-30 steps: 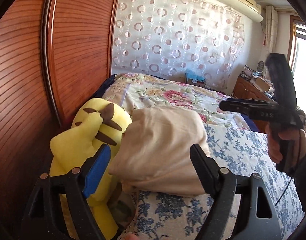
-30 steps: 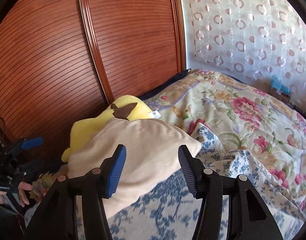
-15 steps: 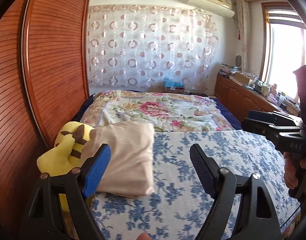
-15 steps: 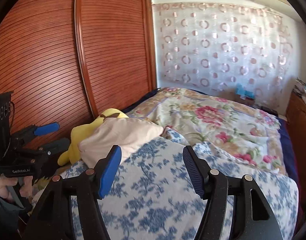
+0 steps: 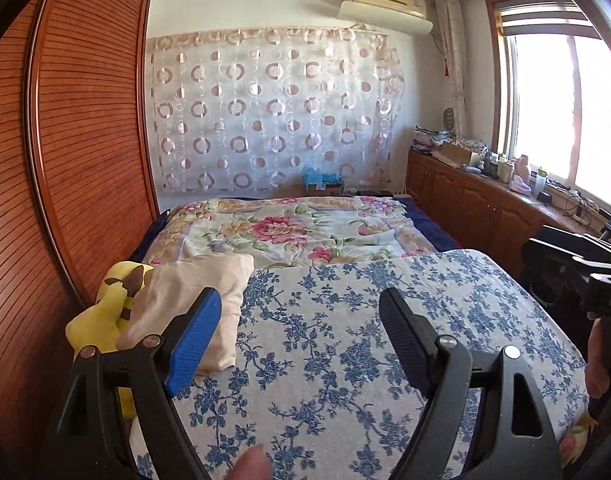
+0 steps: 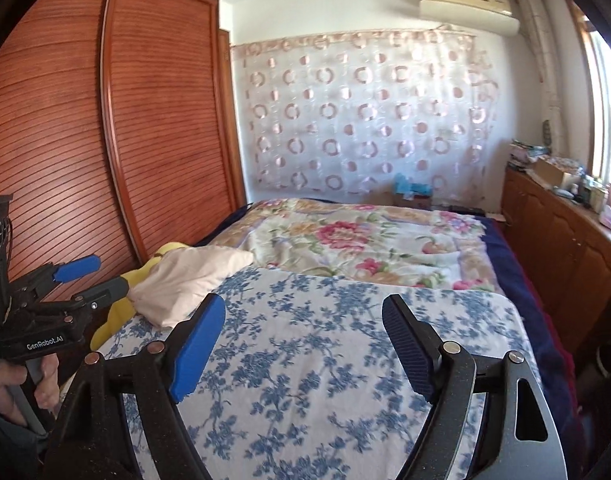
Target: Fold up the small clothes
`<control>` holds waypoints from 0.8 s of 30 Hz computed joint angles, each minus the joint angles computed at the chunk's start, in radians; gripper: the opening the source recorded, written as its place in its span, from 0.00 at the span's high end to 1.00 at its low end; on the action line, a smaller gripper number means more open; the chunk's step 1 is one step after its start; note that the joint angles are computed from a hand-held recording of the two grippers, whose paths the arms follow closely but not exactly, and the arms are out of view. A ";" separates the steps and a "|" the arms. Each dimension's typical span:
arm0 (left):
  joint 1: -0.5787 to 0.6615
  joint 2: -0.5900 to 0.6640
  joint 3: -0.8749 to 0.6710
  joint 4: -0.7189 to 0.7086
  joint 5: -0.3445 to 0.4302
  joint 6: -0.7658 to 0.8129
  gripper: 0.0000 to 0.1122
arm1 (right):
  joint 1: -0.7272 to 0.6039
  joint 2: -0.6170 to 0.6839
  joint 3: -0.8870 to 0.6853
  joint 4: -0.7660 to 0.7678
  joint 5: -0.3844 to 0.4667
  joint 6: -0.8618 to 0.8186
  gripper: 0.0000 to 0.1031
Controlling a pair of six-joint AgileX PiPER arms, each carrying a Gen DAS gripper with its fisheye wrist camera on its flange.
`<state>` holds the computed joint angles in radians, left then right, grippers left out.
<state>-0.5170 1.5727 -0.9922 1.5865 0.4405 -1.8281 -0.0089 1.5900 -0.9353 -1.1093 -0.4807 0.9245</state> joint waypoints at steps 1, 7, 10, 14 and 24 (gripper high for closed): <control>-0.014 -0.006 -0.003 -0.020 0.013 0.016 0.27 | -0.001 -0.026 0.032 0.035 0.000 -0.029 0.20; -0.087 -0.014 -0.049 -0.088 0.077 0.087 0.27 | 0.019 -0.181 0.215 0.285 0.022 -0.246 0.20; -0.120 -0.015 -0.073 -0.109 0.105 0.120 0.27 | 0.038 -0.227 0.266 0.386 0.033 -0.318 0.20; -0.146 -0.018 -0.097 -0.120 0.134 0.145 0.27 | 0.093 -0.230 0.298 0.573 0.030 -0.461 0.20; -0.167 -0.025 -0.106 -0.133 0.155 0.159 0.27 | 0.129 -0.211 0.311 0.699 0.009 -0.547 0.20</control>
